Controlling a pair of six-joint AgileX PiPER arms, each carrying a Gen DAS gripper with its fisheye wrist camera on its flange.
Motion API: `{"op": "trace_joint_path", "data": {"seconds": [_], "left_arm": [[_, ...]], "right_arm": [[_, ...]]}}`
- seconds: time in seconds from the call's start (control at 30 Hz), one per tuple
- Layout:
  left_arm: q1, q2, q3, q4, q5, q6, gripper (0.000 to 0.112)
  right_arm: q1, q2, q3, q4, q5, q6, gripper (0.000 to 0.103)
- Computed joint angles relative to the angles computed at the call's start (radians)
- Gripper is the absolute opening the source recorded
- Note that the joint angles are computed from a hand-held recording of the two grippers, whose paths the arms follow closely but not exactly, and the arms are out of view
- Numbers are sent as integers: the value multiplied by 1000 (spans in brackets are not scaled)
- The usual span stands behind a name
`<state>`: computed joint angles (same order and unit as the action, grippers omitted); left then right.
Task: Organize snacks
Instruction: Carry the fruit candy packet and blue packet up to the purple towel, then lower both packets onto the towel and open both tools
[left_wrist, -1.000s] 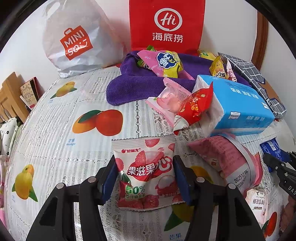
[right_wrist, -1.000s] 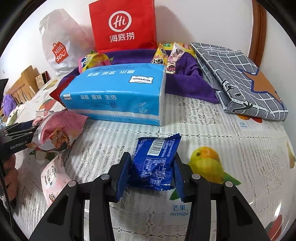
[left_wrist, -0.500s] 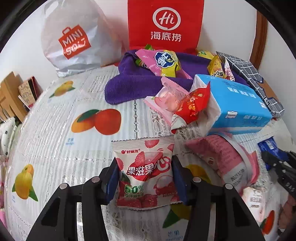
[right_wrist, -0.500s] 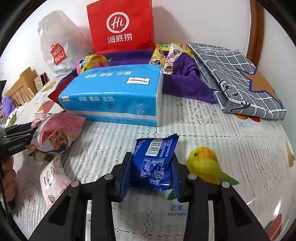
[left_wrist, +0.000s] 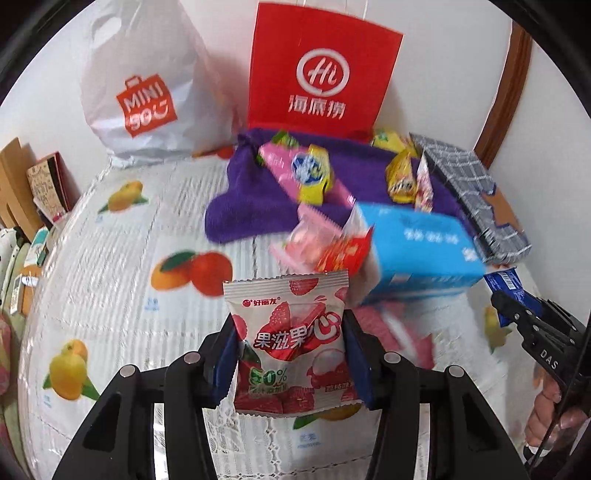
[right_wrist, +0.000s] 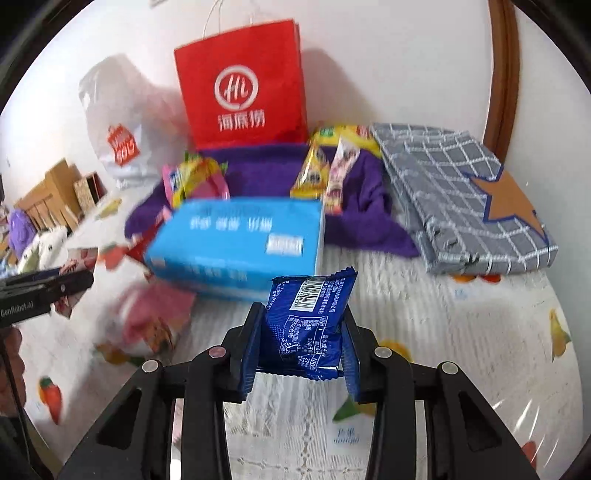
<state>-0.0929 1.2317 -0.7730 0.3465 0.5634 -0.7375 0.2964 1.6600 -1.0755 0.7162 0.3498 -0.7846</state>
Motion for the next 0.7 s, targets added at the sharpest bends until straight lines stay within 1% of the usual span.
{"op": "trace_joint_path", "data": {"seconds": [0.03, 0.13, 0.27, 0.37, 0.53, 0.6, 0.7], "left_arm": [[-2, 1, -22, 1, 17, 3, 49], [10, 13, -101, -35, 53, 68, 49], [20, 48, -209, -32, 102, 100, 49], [36, 85, -298, -67, 128, 150, 49], [47, 160, -433, -68, 173, 177, 49], [55, 195, -487, -76, 187, 199, 49], [72, 257, -574, -95, 209, 237, 49]], "right_arm": [[-3, 4, -26, -17, 13, 23, 38], [1, 18, -110, -137, 39, 161, 39], [10, 42, -228, -232, 79, 265, 38], [23, 79, -346, -311, 130, 348, 39], [42, 182, -591, -382, 248, 461, 39], [53, 213, -659, -403, 268, 482, 39], [63, 286, -802, -412, 332, 504, 39]]}}
